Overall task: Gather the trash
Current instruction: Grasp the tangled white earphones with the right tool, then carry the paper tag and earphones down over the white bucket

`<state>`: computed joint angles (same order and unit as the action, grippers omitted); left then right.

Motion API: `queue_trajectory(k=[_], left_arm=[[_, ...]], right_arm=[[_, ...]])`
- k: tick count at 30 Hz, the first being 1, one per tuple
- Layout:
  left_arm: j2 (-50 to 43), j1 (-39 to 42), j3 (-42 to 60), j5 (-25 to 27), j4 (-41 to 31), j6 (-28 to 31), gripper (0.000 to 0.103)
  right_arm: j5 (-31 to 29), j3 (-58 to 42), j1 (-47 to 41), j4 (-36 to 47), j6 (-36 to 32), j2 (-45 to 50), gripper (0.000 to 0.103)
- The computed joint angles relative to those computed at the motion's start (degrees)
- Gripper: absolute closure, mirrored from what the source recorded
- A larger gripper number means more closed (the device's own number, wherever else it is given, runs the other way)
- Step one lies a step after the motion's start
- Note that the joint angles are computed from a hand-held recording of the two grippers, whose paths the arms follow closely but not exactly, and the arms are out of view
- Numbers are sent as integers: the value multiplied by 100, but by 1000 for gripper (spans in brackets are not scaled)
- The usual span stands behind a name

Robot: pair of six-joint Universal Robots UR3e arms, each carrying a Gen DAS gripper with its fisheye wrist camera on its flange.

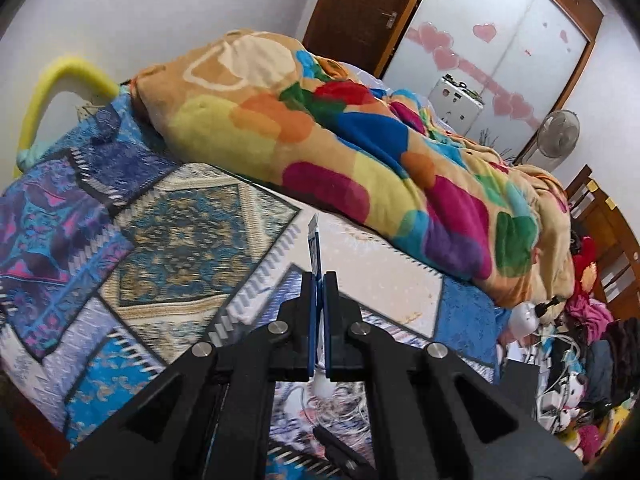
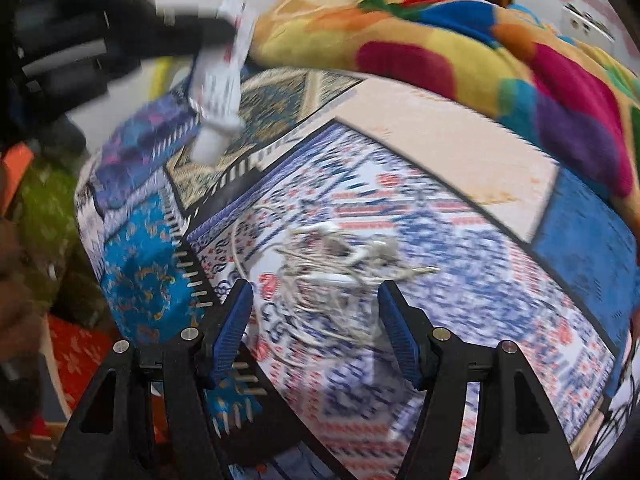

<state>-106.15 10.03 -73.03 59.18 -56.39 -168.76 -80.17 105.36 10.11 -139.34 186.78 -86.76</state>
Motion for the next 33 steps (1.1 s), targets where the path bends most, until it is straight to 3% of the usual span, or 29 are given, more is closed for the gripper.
queue_trajectory(k=[5,11,14,16,18,20,26,33], left_arm=[[410,408,-463,181,-154,528,101],[818,886,-1129,435,-257,1043,101],[1038,1150,-1423,444,-316,1219,101],[1251,1374,-1619,399,-425,1359,101],[1454,1603,-1766,346,-594,1522,101],[1606,1788,-1834,328,-767,1677,101],[2275,2695,-1913,98,-1676,2397,101],[2864,4135,-1432,-401,-3332,3628,101]], right_arm=[[-1554,-496,761,-140,184,649,42],[-1568,-264,528,-367,320,506,41],[-1702,-269,512,-381,392,493,60],[-1370,-253,313,-250,386,374,81],[-942,-273,99,-51,402,278,91],[-746,-361,31,200,523,179,94],[-927,-963,583,792,847,-86,96],[-1509,-2839,1821,1742,1388,338,96]])
